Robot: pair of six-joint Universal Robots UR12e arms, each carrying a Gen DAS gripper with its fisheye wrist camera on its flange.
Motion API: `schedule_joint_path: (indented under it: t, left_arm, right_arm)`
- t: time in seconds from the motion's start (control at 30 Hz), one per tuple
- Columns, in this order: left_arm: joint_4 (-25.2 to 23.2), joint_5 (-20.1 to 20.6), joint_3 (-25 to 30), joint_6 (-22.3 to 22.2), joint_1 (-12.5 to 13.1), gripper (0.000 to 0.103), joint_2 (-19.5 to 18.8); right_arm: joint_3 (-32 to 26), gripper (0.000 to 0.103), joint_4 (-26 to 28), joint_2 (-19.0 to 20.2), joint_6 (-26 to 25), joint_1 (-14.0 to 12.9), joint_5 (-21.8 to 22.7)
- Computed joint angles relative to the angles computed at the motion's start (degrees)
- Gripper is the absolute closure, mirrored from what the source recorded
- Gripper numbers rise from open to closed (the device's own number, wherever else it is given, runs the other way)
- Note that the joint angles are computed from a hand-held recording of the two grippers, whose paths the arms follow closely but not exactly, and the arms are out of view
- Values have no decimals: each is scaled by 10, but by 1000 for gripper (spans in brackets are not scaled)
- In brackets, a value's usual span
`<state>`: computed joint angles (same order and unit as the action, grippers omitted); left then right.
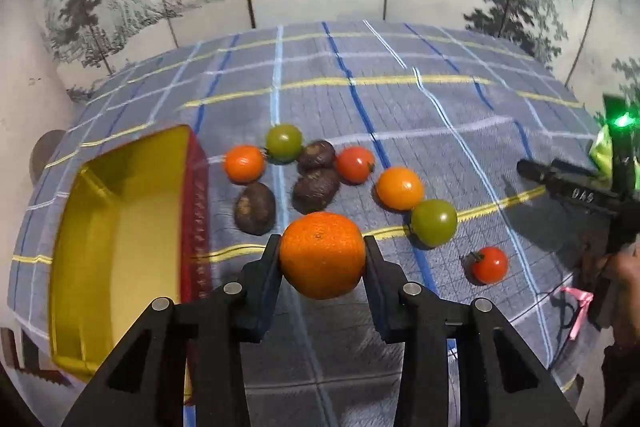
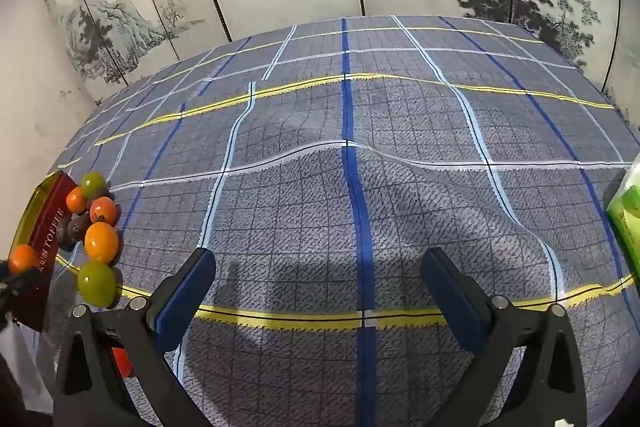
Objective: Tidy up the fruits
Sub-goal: 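Carry the mandarin orange in the left gripper over the gold tray and release it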
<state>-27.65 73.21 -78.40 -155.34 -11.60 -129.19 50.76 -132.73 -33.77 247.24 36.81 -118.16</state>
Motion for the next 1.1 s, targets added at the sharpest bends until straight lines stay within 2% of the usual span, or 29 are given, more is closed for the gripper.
schedule_joint_path:
  t: [0.23,0.3,0.43,0.57,0.6,0.7,0.83,1.1]
  left_arm:
    - [50,19,-19,-13,11,63,15]
    - [32,26,-8,-16,14,63,12]
    - [29,50,1,-18,21,63,8]
    - [65,72,8,-16,28,63,-2]
    - [67,94,11,-3,27,63,-2]
    - [66,95,27,-12,36,63,-16]
    - [71,115,51,-4,42,63,-35]
    - [-20,138,129,-16,49,63,-79]
  right_arm:
    - [-20,0,43,7,7,0,3]
    - [-32,0,62,12,7,0,2]
    - [-52,0,98,19,6,0,0]
    - [-110,0,184,43,-1,1,-4]
    - [-108,0,183,42,3,1,-3]
    - [-99,0,175,38,3,0,-5]
    - [-98,0,181,37,3,0,-6]
    - [-108,0,193,41,11,1,-6]
